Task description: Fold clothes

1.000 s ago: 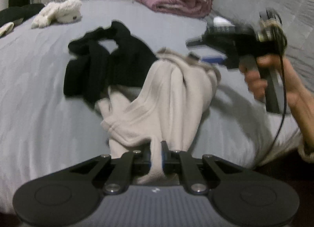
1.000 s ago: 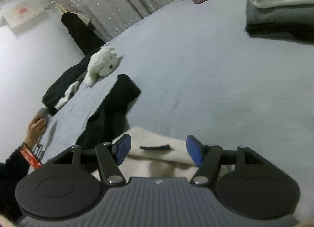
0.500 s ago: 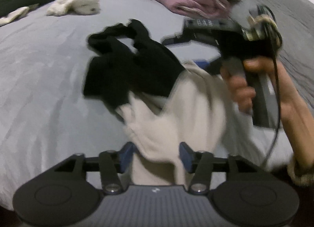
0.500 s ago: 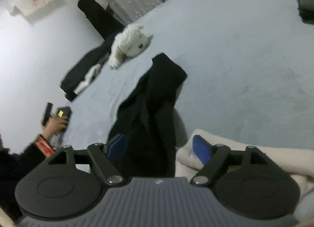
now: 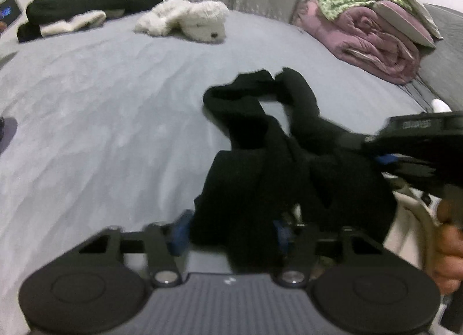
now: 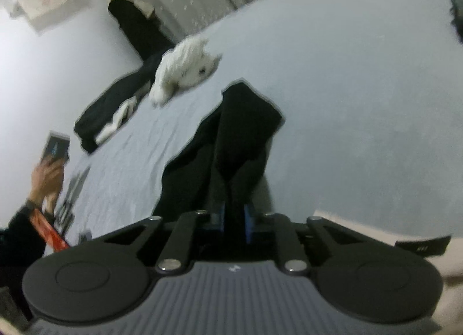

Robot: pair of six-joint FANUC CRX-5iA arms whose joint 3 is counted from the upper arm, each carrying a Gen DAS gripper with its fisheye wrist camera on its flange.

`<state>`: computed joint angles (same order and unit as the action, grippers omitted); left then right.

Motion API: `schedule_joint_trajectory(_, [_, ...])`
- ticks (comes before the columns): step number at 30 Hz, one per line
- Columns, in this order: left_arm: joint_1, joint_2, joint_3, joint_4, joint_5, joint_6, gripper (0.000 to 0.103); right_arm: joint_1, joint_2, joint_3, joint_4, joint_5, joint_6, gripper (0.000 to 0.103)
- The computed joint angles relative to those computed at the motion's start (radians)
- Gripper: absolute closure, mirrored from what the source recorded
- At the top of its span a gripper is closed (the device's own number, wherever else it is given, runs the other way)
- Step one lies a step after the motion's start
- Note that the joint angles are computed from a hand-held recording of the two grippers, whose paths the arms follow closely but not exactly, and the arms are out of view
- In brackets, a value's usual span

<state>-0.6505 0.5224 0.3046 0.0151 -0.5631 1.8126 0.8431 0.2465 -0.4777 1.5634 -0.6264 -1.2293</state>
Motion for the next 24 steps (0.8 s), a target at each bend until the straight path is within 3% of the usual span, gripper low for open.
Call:
schedule_joint_trajectory(1, [-0.004,0.008,0.015,-0.018,0.001,0.018,0.071,0.002,-0.011,-0.013,0.012,-0.030,-0.031,0.088])
schedule_joint_trajectory(4, [-0.008,0.020,0.045,-0.052,0.008,0.064,0.078,0.024,-0.050,-0.056,-0.007,-0.141,-0.090,0.089])
schedule_joint_trajectory(15, [-0.032,0.053,0.192,-0.249,0.072,0.190,0.080,0.176,-0.102,-0.108,-0.219,-0.652,-0.169,0.089])
schedule_joint_trajectory(20, [-0.031,0.098,0.272,-0.312,0.094,0.256,0.080,0.188,-0.094,-0.105,-0.278,-0.750,-0.205,0.089])
schedule_joint_trajectory(24, [-0.028,0.158,0.370,-0.332,0.069,0.264,0.080,0.206,-0.086,-0.100,-0.322,-0.827,-0.206,0.090])
